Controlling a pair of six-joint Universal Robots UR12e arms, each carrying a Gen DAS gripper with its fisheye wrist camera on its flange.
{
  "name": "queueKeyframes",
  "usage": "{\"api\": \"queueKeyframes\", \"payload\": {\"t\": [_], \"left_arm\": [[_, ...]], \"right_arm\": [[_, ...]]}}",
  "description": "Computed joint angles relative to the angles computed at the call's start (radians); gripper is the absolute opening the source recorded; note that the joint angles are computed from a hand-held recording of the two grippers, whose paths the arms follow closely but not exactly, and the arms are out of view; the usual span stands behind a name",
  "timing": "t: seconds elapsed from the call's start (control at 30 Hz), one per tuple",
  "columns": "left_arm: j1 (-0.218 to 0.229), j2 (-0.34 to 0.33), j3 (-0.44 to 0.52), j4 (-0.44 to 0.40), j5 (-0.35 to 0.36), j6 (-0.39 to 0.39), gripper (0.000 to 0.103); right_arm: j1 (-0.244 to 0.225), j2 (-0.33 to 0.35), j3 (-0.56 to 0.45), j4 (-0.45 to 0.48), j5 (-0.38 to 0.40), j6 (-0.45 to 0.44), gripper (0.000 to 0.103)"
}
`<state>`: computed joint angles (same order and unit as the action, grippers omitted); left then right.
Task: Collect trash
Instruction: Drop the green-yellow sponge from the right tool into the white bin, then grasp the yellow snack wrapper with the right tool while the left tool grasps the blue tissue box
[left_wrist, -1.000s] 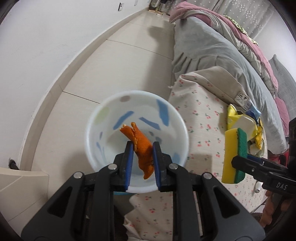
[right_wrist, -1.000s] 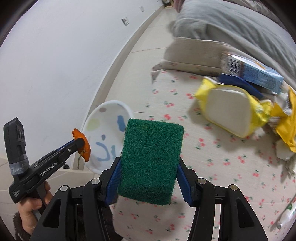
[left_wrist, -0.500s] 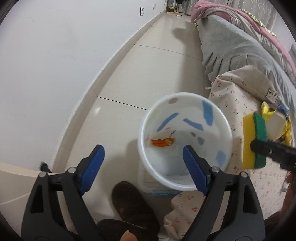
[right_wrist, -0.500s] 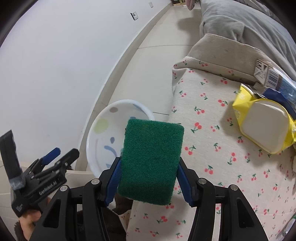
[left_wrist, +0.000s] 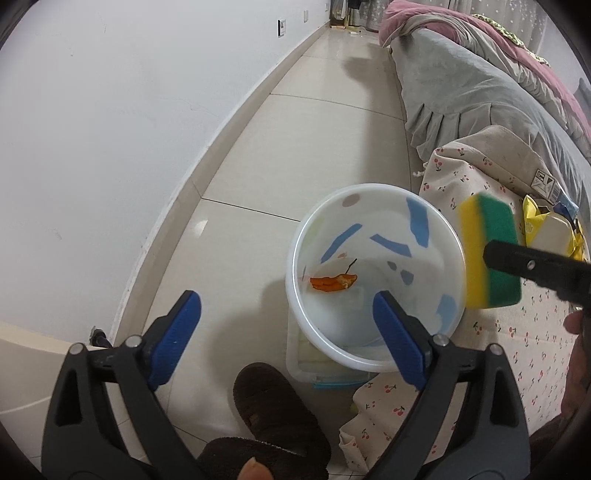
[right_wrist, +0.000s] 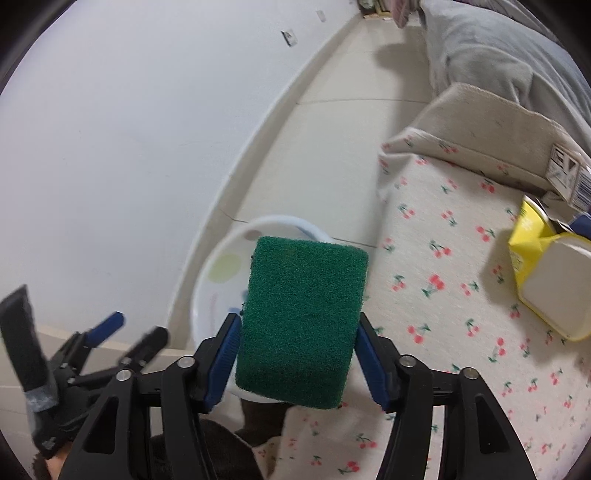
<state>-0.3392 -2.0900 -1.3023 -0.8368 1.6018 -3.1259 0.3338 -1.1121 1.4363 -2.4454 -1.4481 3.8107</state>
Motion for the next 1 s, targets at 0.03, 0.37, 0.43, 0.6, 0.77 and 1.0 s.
{"api": "queueKeyframes", "payload": {"t": [0.03,0.37,0.43,0.6,0.77,1.0], "left_arm": [[0.0,0.001,-0.001,0.002,0.0,0.001,0.096],[-0.005,0.001,0.005,-0.011,-0.017,0.0,0.097],[-0.007,0.0,0.009,-0.016,-0.023,0.0,0.097],[-0.015,0.001,0.011,-0.02,-0.036,0.002,0.097],[-0.024,0.0,0.021,-0.039,-0.063,0.004,0.097],[-0.045,-0.009,0.045,-0.06,-0.077,0.018,0.097]], "right_arm": [[0.001,-0.002,0.001,-0.008,-0.005,-0.002,0.073],[0.014,-0.021,0.004,0.028,-0.086,-0.031,0.077],[0.012,-0.032,0.014,0.032,-0.097,-0.029,0.077],[0.001,-0.073,0.06,0.031,-0.12,-0.017,0.077],[-0.012,-0.122,0.116,0.032,-0.156,0.004,0.077],[-0.038,-0.197,0.197,0.039,-0.201,0.045,0.077]]}}
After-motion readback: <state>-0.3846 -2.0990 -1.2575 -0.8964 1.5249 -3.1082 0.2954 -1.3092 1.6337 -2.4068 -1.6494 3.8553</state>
